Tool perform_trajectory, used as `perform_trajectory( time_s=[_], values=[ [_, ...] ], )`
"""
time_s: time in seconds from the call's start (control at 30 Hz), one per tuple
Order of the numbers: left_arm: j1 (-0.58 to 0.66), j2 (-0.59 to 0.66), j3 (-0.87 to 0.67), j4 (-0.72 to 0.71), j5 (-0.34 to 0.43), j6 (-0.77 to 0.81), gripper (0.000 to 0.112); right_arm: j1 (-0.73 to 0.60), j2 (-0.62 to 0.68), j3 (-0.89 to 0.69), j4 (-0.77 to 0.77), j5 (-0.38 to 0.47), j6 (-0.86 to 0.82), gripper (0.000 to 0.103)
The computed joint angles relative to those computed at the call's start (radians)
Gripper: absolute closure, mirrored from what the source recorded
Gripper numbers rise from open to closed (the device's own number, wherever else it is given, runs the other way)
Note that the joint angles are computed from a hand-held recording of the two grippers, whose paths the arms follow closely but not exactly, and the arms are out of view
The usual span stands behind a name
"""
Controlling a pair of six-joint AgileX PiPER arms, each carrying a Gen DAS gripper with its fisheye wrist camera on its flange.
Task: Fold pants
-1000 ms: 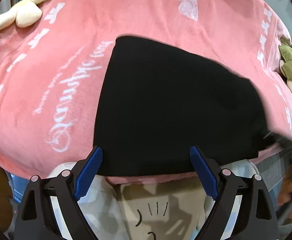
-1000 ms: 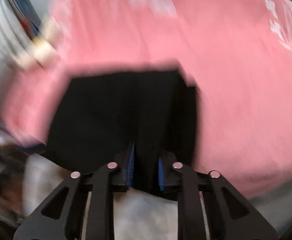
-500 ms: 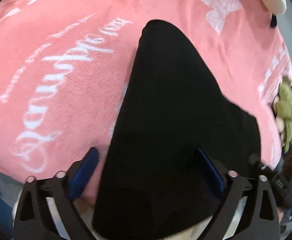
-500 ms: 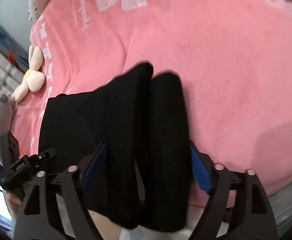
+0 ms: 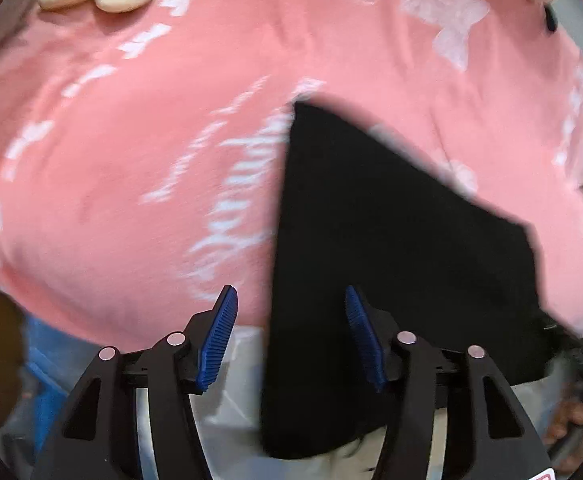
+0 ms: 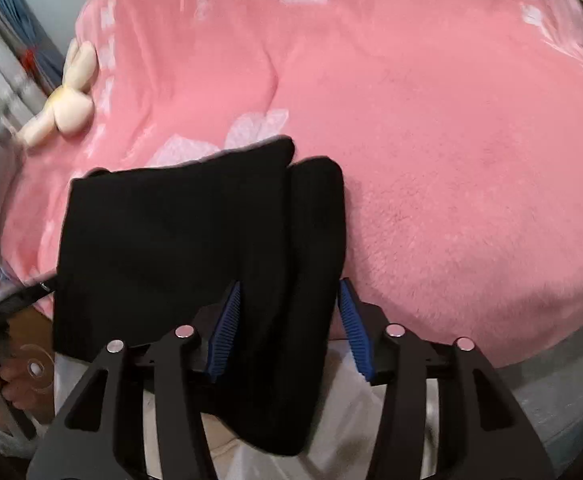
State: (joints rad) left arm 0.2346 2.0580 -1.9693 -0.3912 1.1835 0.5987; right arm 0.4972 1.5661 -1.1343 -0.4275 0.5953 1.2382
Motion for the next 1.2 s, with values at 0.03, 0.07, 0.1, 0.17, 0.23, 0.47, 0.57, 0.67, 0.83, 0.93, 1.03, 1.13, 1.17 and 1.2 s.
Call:
perform_trajectory(
  time_s=[0.03, 0.07, 0.1, 0.17, 0.23, 0.47, 0.57, 0.67, 0.83, 0.93, 1.03, 1.13, 1.17, 1.2],
  values=[
    [0.013, -0.016, 0.007, -0.028, 0.002, 0.007, 0.056, 0.028, -0.017, -0.020, -0.072, 0.042, 0.069, 0.066],
    [0.017, -0.035, 0.019, -0.043, -0.012, 0.009, 0.054, 0.060, -0.027, -0.064, -0.139, 0.096, 0.099, 0.078],
    [0.015, -0.063, 0.039, -0.058, -0.043, 0.016, 0.047, 0.079, -0.020, -0.118, -0.169, 0.114, 0.088, 0.093],
    [-0.004, -0.104, 0.076, -0.071, -0.100, 0.034, 0.039, 0.083, 0.029, -0.244, -0.120, 0.125, -0.054, 0.097],
    [-0.054, -0.113, 0.096, -0.031, -0.143, 0.017, 0.037, 0.064, 0.135, -0.392, -0.015, 0.127, -0.243, 0.097],
    [-0.134, -0.093, 0.130, 0.102, -0.167, 0.005, 0.037, -0.041, 0.286, -0.441, 0.041, 0.184, -0.194, 0.098],
    [-0.130, -0.116, 0.183, 0.111, -0.198, 0.009, 0.035, 0.012, 0.187, -0.360, -0.032, 0.121, -0.128, 0.098],
    [-0.139, -0.122, 0.203, 0.133, -0.226, 0.001, 0.035, 0.019, 0.239, -0.349, 0.006, 0.199, -0.211, 0.100],
    [-0.139, -0.143, 0.227, 0.145, -0.220, 0.009, 0.034, 0.095, 0.102, -0.216, -0.103, 0.182, -0.001, 0.084],
    [-0.138, -0.160, 0.256, 0.151, -0.231, 0.009, 0.034, 0.121, 0.101, -0.218, -0.071, 0.244, -0.028, 0.058],
    [-0.141, -0.181, 0.289, 0.160, -0.248, 0.010, 0.033, 0.130, 0.090, -0.160, -0.058, 0.204, -0.016, 0.069],
    [-0.137, -0.194, 0.307, 0.161, -0.248, 0.017, 0.033, 0.125, 0.096, -0.137, -0.039, 0.150, -0.022, 0.090],
    [-0.136, -0.196, 0.308, 0.161, -0.243, 0.021, 0.033, 0.126, 0.079, -0.130, -0.037, 0.137, -0.021, 0.093],
    [-0.132, -0.197, 0.303, 0.156, -0.232, 0.027, 0.033, 0.129, 0.049, -0.125, -0.034, 0.116, -0.022, 0.094]
  ],
)
